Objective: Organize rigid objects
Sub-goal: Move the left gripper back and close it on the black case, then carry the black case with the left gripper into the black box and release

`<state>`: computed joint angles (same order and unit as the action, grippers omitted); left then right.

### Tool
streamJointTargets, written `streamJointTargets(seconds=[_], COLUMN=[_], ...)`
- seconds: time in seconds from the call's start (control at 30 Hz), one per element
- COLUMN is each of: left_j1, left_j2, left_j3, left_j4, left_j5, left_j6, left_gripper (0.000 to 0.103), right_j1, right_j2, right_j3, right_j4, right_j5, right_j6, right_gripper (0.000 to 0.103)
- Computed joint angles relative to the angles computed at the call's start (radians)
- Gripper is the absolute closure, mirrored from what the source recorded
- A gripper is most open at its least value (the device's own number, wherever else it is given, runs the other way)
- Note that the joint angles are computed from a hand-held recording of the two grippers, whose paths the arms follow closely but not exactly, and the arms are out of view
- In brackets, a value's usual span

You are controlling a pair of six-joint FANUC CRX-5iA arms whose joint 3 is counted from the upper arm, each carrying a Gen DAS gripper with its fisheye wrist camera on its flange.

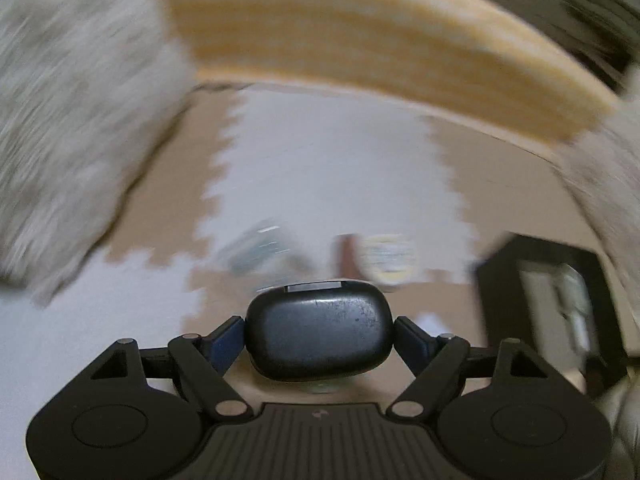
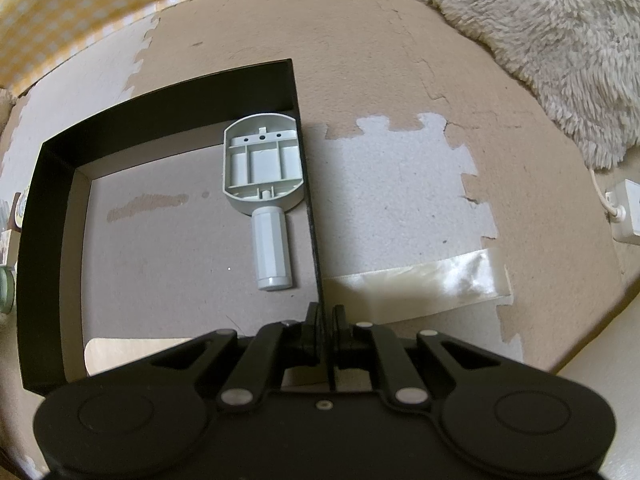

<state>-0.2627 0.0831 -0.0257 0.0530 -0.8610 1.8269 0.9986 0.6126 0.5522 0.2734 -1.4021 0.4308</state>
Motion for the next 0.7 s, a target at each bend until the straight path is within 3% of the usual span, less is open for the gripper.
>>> streamJointTargets(seconds=[0.2, 0.4, 0.57, 0.7], left_j1=[-0.096, -0.179, -0.231, -0.254], left_j2=[0.018, 0.104, 0.224, 0.322], left_j3=[0.005, 0.068, 0.188, 0.301], left_j4=[0.096, 0.166, 0.199, 0.219], left_j5=[0.110, 0.149, 0.092, 0.018], left_j6=[-0.257, -0.504, -0.680, -0.726], left_gripper=[0.022, 0.022, 0.022, 0.022], right_j1=[0.001, 0.001, 0.001, 0.003], right_j2=[-0.001, -0.001, -0.001, 0.004], right_j3=[-0.002, -0.003, -0.005, 0.002], right_j4=[0.001, 0.003, 0.003, 0.006], right_j5=[0.001, 0.002, 0.004, -0.002], right_j6=[0.001, 0.005, 0.009, 0.017], right_gripper=[0.095, 0.095, 0.095, 0.095])
